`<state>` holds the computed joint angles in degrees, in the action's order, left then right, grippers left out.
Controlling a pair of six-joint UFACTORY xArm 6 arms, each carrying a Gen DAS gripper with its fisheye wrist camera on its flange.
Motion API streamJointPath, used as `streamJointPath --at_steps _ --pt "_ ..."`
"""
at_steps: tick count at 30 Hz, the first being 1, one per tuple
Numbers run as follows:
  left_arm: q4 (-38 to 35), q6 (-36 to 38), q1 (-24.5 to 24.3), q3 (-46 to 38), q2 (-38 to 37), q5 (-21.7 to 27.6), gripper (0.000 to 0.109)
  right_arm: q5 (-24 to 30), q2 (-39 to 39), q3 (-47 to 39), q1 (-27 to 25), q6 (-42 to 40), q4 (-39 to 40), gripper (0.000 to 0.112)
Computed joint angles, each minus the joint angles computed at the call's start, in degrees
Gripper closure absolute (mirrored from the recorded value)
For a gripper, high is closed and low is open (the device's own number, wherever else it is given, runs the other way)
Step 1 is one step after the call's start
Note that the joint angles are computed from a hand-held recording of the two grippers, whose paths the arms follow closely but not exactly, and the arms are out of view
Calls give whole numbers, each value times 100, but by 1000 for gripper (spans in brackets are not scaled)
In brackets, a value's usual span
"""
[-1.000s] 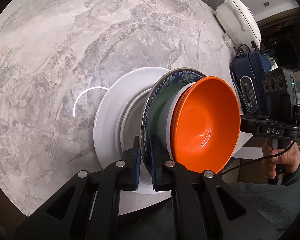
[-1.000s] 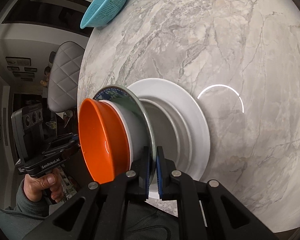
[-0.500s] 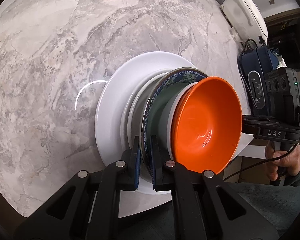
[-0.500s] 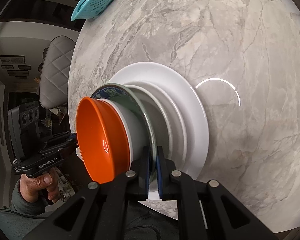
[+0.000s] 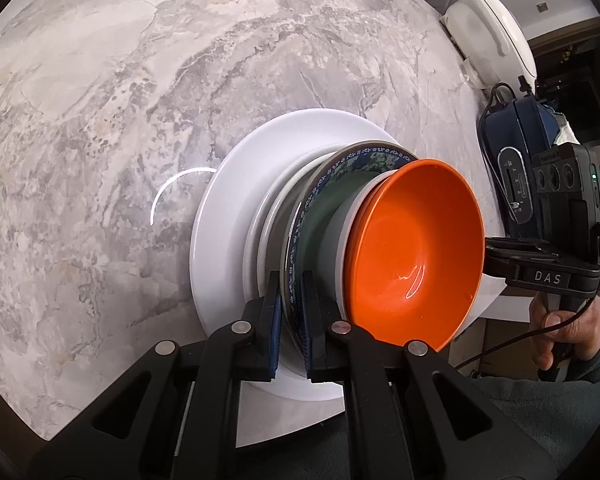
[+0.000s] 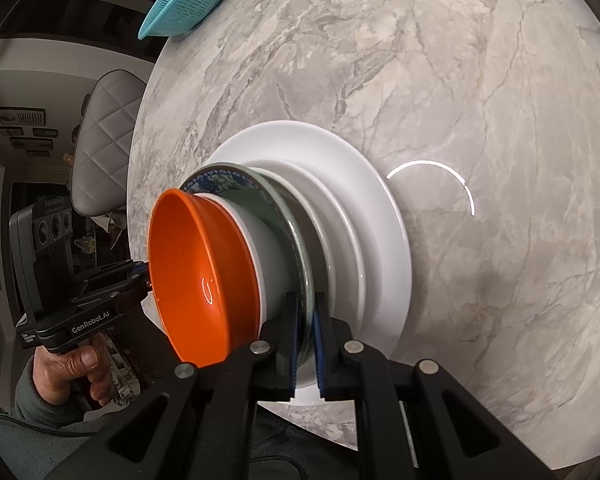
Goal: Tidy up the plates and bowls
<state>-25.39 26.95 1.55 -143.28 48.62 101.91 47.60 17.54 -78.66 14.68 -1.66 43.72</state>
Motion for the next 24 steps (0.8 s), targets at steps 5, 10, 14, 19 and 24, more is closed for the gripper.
streamJointPath --at_steps 5,10,14,19,24 --pt "-3 378 38 1009 -648 -674 94 -178 -129 144 58 195 -163 97" --pt "-42 981 133 2057 -1429 -1713 60 -537 -632 620 93 783 -659 43" --pt "-284 1324 226 2961 -2149 -2794 53 -879 -1181 1129 136 1364 -1241 33" --pt "-891 1234 344 3813 -3016 -3867 53 -1549 -1735 1610 263 1821 -1999 22" --pt "-1101 693 226 4699 -4046 -4805 53 -2400 -2084 1889 396 1791 -2764 9"
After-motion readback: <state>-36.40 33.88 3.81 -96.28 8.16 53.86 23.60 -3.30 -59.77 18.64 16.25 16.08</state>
